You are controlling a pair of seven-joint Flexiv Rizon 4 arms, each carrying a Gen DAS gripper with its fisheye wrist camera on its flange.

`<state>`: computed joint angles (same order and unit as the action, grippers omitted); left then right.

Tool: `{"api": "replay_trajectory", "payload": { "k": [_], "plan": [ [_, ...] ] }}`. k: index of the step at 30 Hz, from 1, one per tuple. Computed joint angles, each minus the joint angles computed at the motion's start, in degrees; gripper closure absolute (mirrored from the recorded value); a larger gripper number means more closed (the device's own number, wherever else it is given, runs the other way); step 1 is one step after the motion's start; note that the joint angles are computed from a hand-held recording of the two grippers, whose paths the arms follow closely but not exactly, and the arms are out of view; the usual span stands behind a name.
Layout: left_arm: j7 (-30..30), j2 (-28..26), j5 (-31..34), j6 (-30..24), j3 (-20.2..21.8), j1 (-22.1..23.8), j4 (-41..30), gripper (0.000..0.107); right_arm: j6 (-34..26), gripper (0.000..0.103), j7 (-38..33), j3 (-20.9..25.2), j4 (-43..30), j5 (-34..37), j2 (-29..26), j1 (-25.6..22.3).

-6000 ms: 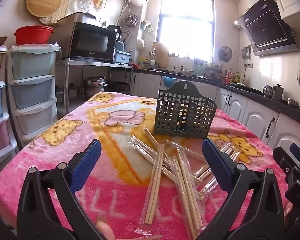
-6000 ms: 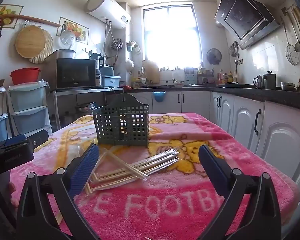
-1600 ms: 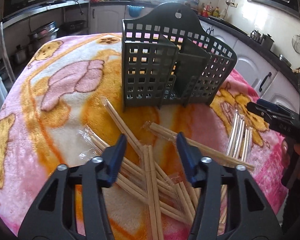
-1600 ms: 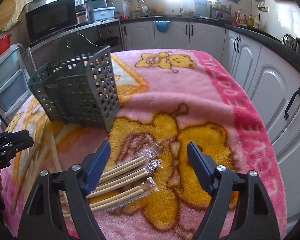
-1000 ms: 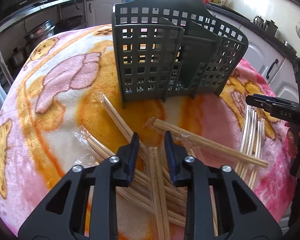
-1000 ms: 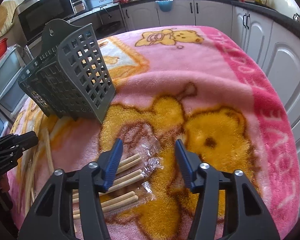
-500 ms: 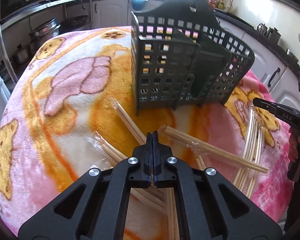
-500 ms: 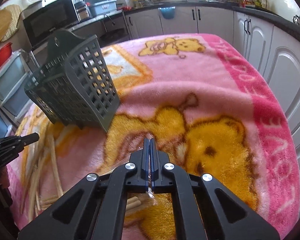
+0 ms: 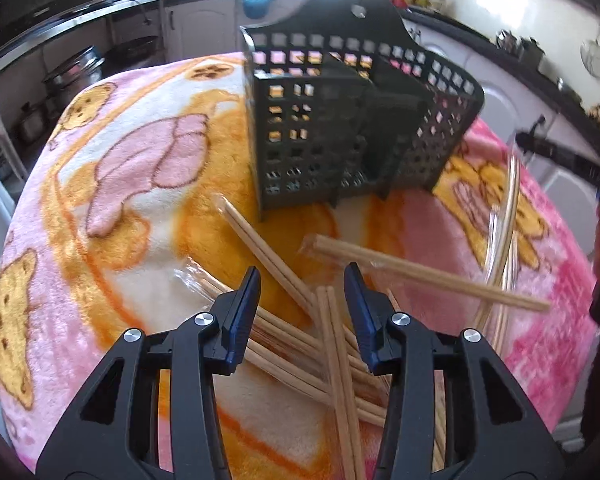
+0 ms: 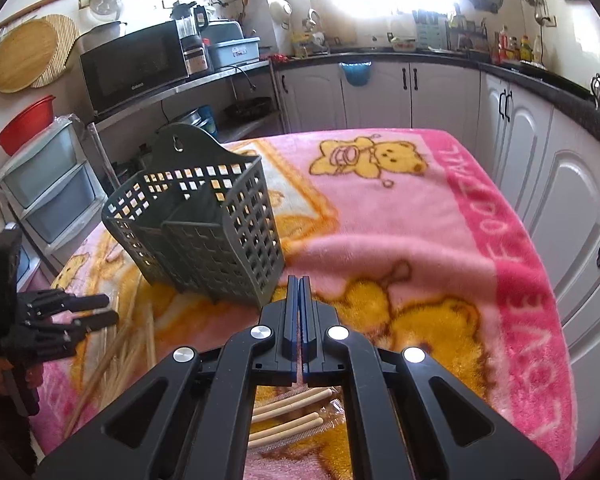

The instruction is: Organize utensils

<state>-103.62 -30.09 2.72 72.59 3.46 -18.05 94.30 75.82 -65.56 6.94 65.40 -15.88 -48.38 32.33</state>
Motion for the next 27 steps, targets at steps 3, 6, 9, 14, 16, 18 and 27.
{"api": "replay_trajectory", "payload": {
  "k": [3, 6, 9, 14, 16, 18, 27],
  "plan": [
    [0.63, -1.03, 1.09, -1.67, 0.40, -0.67, -1.48, 0.071, 1.17, 0.102, 0.22, -0.52, 0.37, -0.23, 0.56, 0.25],
    [0.44, -2.08, 2.75, -3.98, 1.49, -1.87, -3.46, 0.082, 2.01, 0.102, 0.63, -1.12, 0.53, -0.75, 1.03, 0.70],
    [-0.54, -2.90, 4.84, -6.10, 2.58, -2.80, -5.35, 0.089, 2.89, 0.102, 0.46, -1.10, 0.42, -1.28, 1.55, 0.81],
    [-1.33, -2.59, 4.65, -5.87, 1.60, -1.58, -5.09, 0.097, 4.32, 0.102, -0.29, -0.88, 0.19, -2.00, 2.28, 1.12],
    [-1.29, -2.09, 4.54, -5.25, 1.42, -1.00, -4.52, 0.098, 4.90, 0.102, -0.76, -0.79, 0.02, -2.28, 2.51, 1.29],
    [-1.46, -1.51, 4.28, -4.36, 1.22, -0.63, -3.88, 0.098, 5.62, 0.102, -1.20, -0.72, 0.04, -2.54, 2.82, 1.54],
    [-5.15, 2.47, 4.15, 1.89, 2.18, -0.78, -1.19, 0.099, 7.52, 0.102, -4.05, 1.33, -0.29, -2.62, 3.77, 1.95]
  ]
}}
